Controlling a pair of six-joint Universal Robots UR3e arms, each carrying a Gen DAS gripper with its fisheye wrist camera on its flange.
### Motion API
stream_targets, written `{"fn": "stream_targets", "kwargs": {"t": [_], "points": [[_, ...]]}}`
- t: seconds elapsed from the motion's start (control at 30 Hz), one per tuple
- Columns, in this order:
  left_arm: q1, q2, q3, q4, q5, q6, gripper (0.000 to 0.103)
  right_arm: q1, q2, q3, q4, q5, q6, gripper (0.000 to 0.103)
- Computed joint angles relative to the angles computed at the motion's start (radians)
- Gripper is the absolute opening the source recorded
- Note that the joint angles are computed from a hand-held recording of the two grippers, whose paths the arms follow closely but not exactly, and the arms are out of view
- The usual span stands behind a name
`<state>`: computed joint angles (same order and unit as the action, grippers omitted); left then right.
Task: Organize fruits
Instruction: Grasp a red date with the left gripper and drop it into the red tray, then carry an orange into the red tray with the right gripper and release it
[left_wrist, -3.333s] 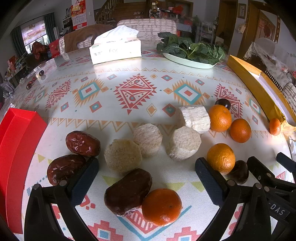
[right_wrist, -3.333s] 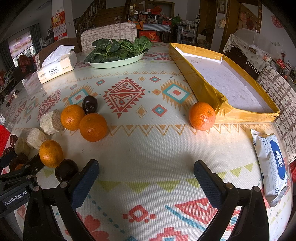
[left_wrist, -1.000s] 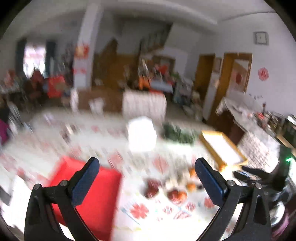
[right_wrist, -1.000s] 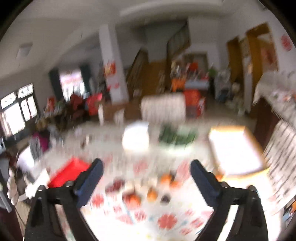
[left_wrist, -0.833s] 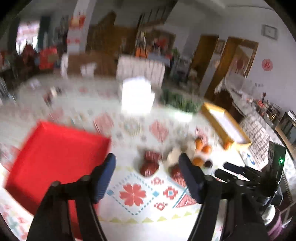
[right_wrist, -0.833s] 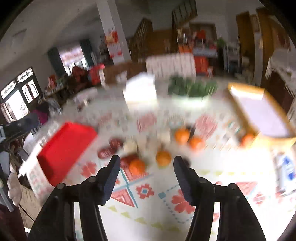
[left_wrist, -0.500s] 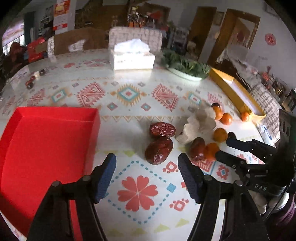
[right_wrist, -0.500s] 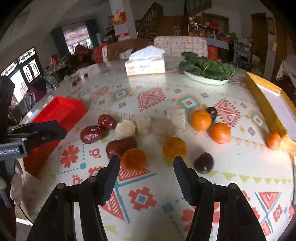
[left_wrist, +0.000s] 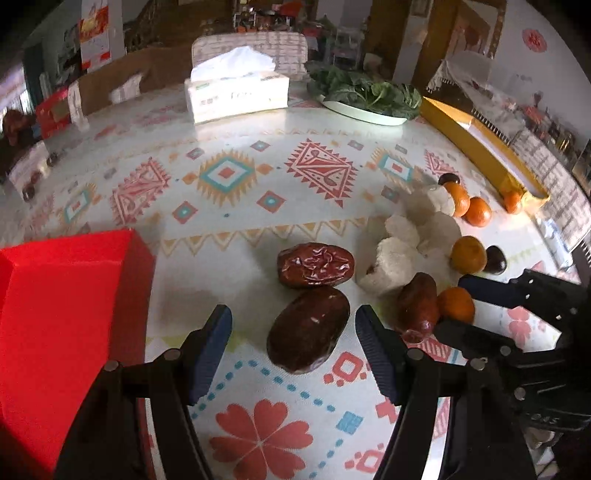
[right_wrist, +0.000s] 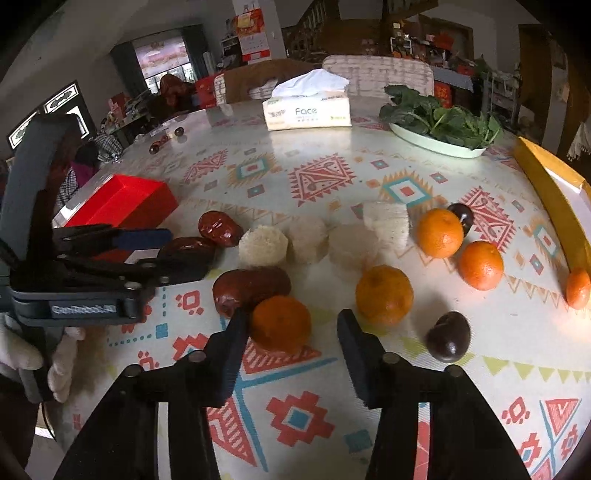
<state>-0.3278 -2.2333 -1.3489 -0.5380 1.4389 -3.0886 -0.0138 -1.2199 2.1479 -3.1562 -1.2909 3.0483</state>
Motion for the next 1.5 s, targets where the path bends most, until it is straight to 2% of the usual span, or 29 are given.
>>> {"fn": "stream_targets", "kwargs": {"t": [0.03,0.13,0.2,0.33,0.53,0.63,0.77,0.9,1.17,1.3,1.43,1.5], "points": [[-0.008,-0.003,0.001,0.006,0.013,0.007,0.069,0.002,0.000,0.001,-0.003,-0.002,0.000,0.053],[-0.029,0.006,-0.023,0.042,0.053,0.018,0.038,0.004,0.001,0.008,-0.011,0.006,-0.006,0.047],[-0.025,0.023,-0.051,0.060,0.043,0.004,0.036,0.007,0.006,0.008,-0.015,0.016,-0.005,0.036],[0.009,0.127,-0.213,0.173,-0.008,-0.049,0.034,0.021,-0.004,0.028,-0.040,-0.003,0.016,0.035],[0.123,0.371,-0.523,0.342,-0.102,-0.150,0.033,0.006,-0.110,0.116,-0.066,0.034,0.048,0.035],[0.264,0.539,-0.729,0.436,-0.198,-0.212,0.033,0.043,-0.175,0.116,-0.035,0.029,0.053,0.035],[0.434,0.681,-0.866,0.423,-0.233,-0.216,0.033,0.154,-0.187,0.031,0.024,0.015,0.067,0.035],[0.595,0.759,-0.966,0.407,-0.256,-0.210,0.033,0.281,-0.092,-0.139,0.080,0.021,0.095,0.035],[0.754,0.758,-1.038,0.417,-0.315,-0.143,0.033,0.510,0.239,-0.633,0.258,-0.016,0.134,0.035],[0.820,0.784,-1.072,0.413,-0.367,-0.116,0.034,0.573,0.383,-0.843,0.363,-0.046,0.134,0.035],[0.865,0.813,-1.093,0.399,-0.410,-0.114,0.057,0.610,0.470,-0.962,0.428,-0.081,0.129,0.035],[0.886,0.830,-1.101,0.390,-0.432,-0.110,0.059,0.622,0.496,-0.996,0.439,-0.098,0.132,0.036]]}}
